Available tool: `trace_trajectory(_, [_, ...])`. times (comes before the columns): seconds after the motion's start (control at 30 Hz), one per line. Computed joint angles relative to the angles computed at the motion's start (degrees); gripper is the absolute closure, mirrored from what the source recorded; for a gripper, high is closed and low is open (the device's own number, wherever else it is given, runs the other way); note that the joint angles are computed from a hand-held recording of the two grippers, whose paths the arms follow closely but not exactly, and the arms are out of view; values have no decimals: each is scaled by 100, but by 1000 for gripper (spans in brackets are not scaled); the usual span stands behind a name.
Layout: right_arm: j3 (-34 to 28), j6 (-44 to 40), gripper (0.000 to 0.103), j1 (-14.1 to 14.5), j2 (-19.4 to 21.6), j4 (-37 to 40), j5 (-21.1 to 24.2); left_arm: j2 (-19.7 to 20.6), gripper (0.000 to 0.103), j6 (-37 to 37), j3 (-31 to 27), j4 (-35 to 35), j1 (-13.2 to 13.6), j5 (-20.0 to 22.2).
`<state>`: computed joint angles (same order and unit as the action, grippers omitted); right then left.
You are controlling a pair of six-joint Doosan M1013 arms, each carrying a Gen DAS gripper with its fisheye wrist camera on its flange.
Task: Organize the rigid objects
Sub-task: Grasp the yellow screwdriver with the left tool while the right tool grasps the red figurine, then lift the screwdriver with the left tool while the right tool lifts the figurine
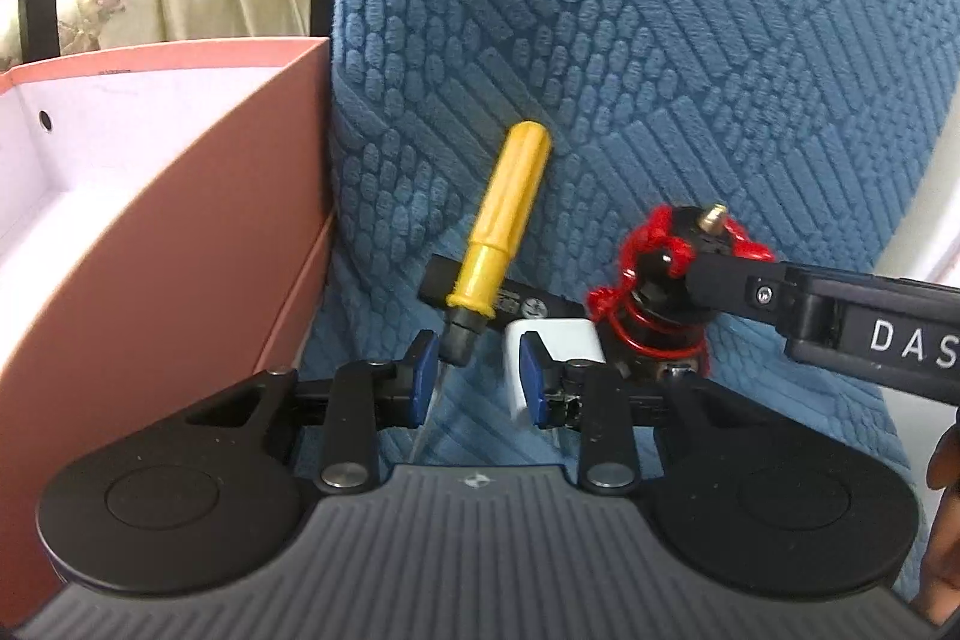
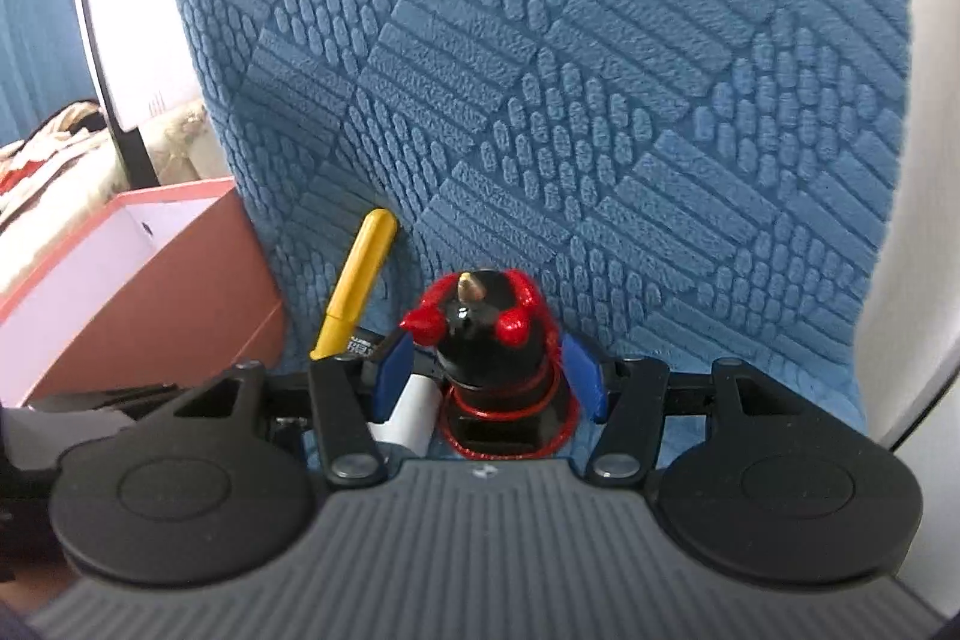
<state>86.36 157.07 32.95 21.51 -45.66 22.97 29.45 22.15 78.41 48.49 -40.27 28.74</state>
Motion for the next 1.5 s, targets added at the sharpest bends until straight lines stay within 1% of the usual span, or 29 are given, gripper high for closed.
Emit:
trace_trajectory(0.07, [-65,-206,44,-31,56,220,-22,28,68,-33,-10,67,39,-8])
trace_trajectory(0.2, [-168,-438,38,-65,155,409,9,103,68,349,-74,-249,138,-36])
trace_trajectory(0.27, [-235,-542,38,-84,223,488,16,147,68,461,-130,-422,165,-10])
trace_trajectory(0.37, [-316,-814,38,-126,297,837,25,188,68,488,-175,-486,192,-21])
trace_trajectory(0.43, [-324,-848,38,-144,333,851,-24,206,68,569,-185,-545,200,-27])
trace_trajectory(0.47, [-336,-881,36,-150,364,849,-21,217,68,644,-197,-641,210,-37])
trace_trajectory(0.57, [-422,-1214,35,-182,441,1280,27,205,79,716,-185,-860,236,-123])
trace_trajectory(0.6, [-445,-1272,36,-183,454,1337,43,202,80,730,-183,-887,235,-119])
trace_trajectory(0.7, [-490,-1277,36,-162,469,1240,74,211,84,812,-201,-870,216,-98])
trace_trajectory(0.77, [-496,-1356,41,-155,450,1277,64,216,84,844,-209,-937,213,-96])
trace_trajectory(0.8, [-520,-1404,41,-148,455,1289,103,208,84,886,-204,-1011,224,-118])
trace_trajectory(1.1, [-641,-1748,41,-98,434,1507,458,-42,85,1055,42,-1399,209,-218])
trace_trajectory(1.17, [-632,-1701,41,-92,411,1511,518,-106,85,1103,122,-1466,197,-285])
trace_trajectory(1.33, [-536,-1829,41,-92,258,1729,676,-286,86,1173,336,-1589,145,-346])
trace_trajectory(1.43, [-427,-1824,41,-48,134,1662,835,-384,86,1231,466,-1612,105,-335])
trace_trajectory(1.5, [-364,-1765,41,-9,79,1634,879,-440,86,1414,547,-1743,106,-353])
